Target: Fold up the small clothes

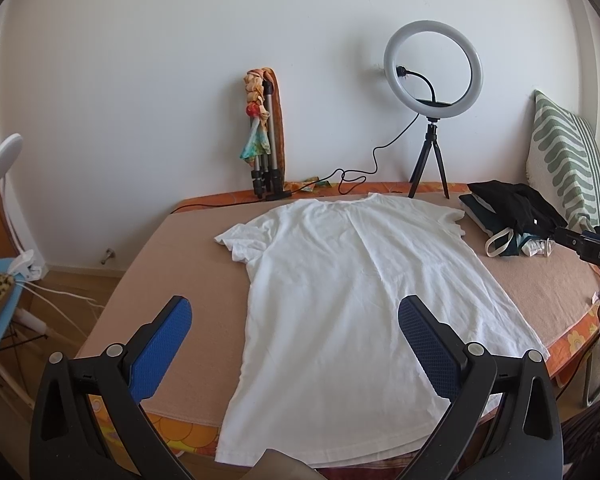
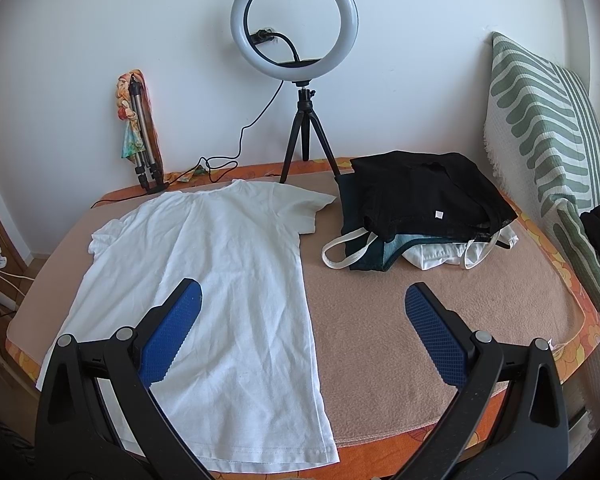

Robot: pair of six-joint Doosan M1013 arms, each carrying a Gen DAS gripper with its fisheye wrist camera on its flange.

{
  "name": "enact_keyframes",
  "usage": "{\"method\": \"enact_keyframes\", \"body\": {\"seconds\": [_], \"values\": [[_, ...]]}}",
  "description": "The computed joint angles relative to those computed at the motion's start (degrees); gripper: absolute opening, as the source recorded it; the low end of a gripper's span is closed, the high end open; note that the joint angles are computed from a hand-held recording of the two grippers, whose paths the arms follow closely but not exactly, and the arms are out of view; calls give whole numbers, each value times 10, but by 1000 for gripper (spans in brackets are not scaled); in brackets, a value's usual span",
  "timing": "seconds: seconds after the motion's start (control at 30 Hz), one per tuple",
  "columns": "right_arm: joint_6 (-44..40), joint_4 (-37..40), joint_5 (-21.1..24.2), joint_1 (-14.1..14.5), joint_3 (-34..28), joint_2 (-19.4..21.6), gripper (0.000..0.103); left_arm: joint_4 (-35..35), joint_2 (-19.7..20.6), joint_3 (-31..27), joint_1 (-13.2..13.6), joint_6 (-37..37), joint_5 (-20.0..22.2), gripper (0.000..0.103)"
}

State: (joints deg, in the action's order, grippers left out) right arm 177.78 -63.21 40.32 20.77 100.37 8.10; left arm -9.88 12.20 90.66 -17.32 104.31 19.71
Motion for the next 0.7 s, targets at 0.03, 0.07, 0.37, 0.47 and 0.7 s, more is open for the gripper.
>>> {"method": "enact_keyframes", "body": {"seconds": [0.03,0.07,0.37,0.47,0.7], "values": [[0,0,-1,0,1,0,103,1,0,1,0,-2,-1,103],[0,0,-2,0,1,0,103,4,-1,1,0,-4,-1,103],[4,-15,8,11,-8,0,103,-2,-3,5,3,-4,-3,103],[18,-27,9,15,-8,-2,103,-53,0,0,9,38,12,103],[79,-79,-40,26,-9,-11,102,-99,18,-13,31,83,80,102]]}}
